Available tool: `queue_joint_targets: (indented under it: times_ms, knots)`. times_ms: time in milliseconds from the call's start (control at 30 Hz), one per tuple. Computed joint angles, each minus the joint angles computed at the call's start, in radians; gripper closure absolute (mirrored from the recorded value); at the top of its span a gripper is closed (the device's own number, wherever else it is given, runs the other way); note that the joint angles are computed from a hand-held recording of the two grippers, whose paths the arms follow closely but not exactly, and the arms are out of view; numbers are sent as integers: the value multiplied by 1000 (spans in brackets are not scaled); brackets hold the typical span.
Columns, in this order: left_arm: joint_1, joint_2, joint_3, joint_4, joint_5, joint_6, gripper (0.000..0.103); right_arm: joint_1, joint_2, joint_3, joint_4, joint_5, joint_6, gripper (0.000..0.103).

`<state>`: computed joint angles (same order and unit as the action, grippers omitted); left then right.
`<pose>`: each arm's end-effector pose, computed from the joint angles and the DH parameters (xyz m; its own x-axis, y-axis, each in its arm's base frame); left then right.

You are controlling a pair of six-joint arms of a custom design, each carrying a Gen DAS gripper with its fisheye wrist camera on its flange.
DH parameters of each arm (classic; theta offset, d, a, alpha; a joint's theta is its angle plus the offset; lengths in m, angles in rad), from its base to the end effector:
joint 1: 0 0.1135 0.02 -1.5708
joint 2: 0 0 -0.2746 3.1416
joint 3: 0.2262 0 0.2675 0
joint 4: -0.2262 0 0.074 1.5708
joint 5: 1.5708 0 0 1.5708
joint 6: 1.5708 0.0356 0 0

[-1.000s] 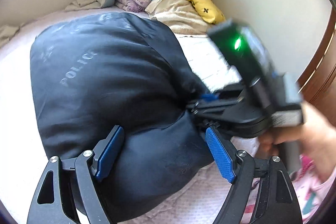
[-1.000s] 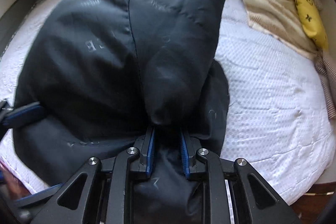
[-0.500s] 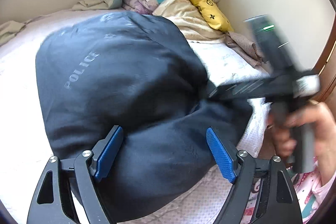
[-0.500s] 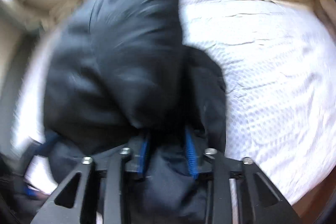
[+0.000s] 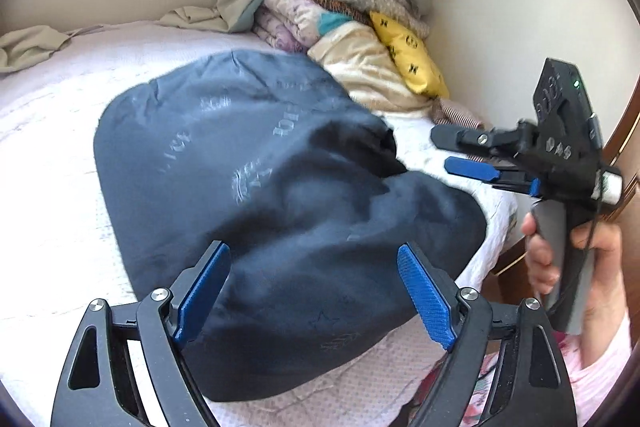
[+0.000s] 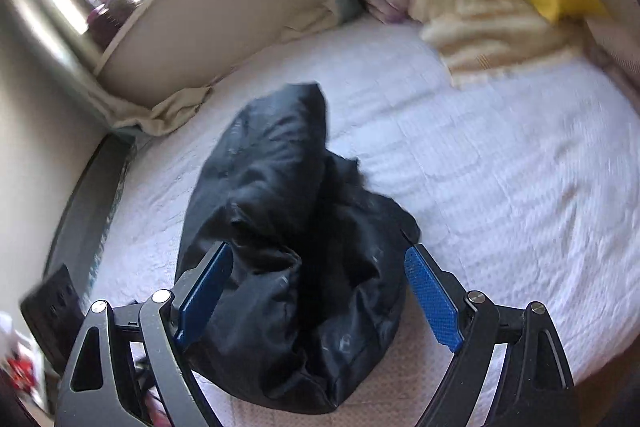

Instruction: Fold large clothes

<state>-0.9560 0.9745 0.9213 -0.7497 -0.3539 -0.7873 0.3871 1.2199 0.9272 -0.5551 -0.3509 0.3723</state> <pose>0.1277 -0.1594 0.3095 -0.7373 -0.1079 -0.6669 0.1489 0.9370 -0.3162 0.2395 0.1108 0.2730 -0.8523 0.0214 -0.5226 -0.2738 0.8330 0.4808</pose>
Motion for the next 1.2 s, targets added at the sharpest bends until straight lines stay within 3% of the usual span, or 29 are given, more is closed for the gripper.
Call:
queue_joint_targets:
  times_ms: [267,433,500,633,733,900,1100,1200]
  knots:
    - [39,-124,38,-90,-37,-3,13,160,182,194,-81,79,-66,13]
    - [166,-197,12,-136,26,-2,13,230,317,252,-138,257,-134,13]
    - [222,-228,-5,-145,68,0,13,210,348,231,-135,274,-138,12]
    - [375,-267,-36,-143,208,23,12,100,444,201,-112,130,-147,5]
    - [543,-267,-57,-129,397,59,11,18,509,176,-78,-42,-129,1]
    - [757,-146,-47,-167,668,184,11,-70,613,139,-15,-287,-94,1]
    - [907,-16,-112,-122,882,280,11,-98,658,106,63,-378,-95,0]
    - [950,-9,-185,-21,993,220,10,-107,678,96,97,-410,-98,0]
